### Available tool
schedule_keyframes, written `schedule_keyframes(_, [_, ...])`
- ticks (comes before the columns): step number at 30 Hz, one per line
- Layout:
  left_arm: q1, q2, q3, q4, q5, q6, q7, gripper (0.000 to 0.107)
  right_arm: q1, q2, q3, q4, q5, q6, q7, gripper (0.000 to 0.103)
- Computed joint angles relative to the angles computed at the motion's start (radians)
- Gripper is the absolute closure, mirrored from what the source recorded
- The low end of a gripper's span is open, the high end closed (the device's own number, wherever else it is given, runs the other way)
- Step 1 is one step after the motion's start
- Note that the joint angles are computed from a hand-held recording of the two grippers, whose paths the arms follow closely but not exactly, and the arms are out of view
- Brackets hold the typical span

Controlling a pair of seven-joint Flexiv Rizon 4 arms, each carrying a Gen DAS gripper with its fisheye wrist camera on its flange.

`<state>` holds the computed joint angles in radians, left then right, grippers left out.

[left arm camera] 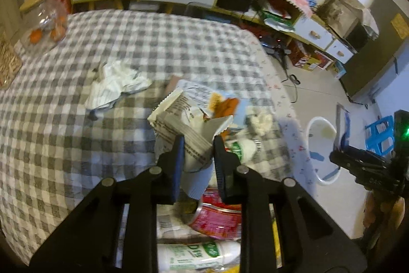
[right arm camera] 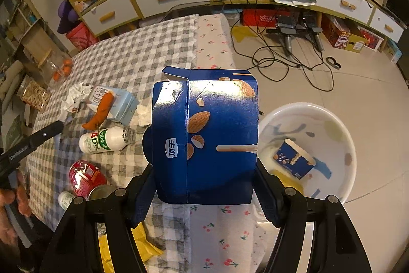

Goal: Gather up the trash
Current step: 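Close the left tool on the white paper wrapper while the right tool holds the blue box, then carry the wrapper and blue box over the bucket and release both into it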

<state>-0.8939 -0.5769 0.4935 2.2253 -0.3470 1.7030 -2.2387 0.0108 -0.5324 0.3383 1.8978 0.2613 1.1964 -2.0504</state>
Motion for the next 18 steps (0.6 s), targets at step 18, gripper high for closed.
schedule_keyframes(18, [0.067, -0.070, -0.103, -0.222, 0.139, -0.075, 0.022, 0.082, -0.055, -0.041, -0.079, -0.064, -0.027, -0.026, 0.062, 0.032])
